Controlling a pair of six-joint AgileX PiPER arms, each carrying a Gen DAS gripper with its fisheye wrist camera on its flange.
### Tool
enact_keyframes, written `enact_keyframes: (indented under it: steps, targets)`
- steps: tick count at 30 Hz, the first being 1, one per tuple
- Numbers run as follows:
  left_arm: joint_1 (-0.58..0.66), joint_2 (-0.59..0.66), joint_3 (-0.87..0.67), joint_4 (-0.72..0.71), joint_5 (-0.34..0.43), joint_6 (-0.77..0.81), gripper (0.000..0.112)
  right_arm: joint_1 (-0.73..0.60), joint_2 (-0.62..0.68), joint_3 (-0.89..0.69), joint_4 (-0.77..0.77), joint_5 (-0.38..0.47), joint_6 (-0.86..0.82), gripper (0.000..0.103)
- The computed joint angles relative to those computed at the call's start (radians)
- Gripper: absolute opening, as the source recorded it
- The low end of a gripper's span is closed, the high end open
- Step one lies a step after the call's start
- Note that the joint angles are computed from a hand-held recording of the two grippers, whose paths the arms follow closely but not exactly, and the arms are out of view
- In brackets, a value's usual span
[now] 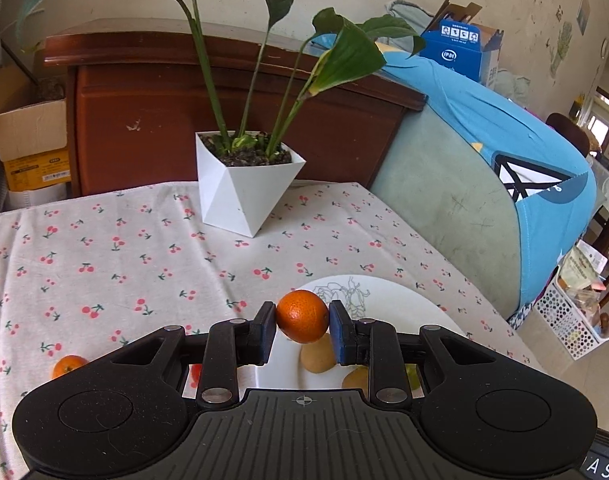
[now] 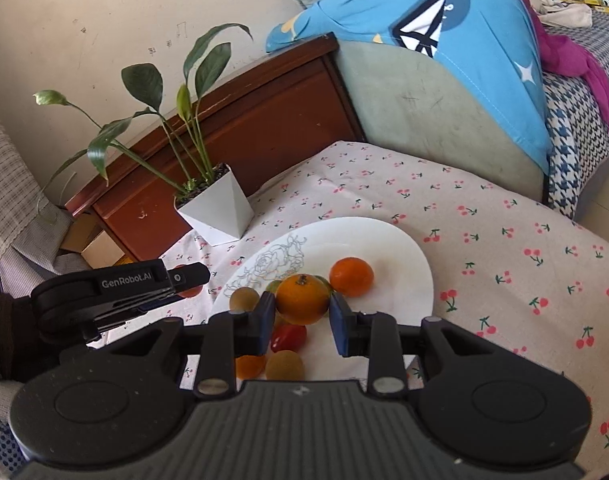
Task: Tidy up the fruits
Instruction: 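Carry both oranges onto the white plate and open both tools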
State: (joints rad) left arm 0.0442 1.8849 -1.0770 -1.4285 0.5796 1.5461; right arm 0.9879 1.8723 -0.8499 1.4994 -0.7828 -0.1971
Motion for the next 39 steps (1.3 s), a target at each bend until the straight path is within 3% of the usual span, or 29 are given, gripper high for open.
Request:
enact_keyframes:
  steps: [18, 21, 24, 39]
  targets:
    - [-0.073, 0.072, -0.061, 0.035, -0.005, -0.035, 0.026, -0.023, 0.030, -0.012, 0.007, 0.048, 0.035, 0.033]
    - [-0.073, 0.062, -0.053, 0.032, 0.000, -0.029, 0.028, -0.023, 0.028, -0.010, 0.000, 0.043, 0.043, 0.033]
    - [-0.069, 0.042, -0.043, 0.032, 0.001, -0.039, 0.044, -0.023, 0.024, -0.007, -0.013, 0.040, 0.055, 0.033]
    - [0.025, -0.070, -0.039, 0.218, 0.048, -0.181, 0.048, -0.010, 0.029, -0.046, -0.078, 0.053, 0.025, 0.034]
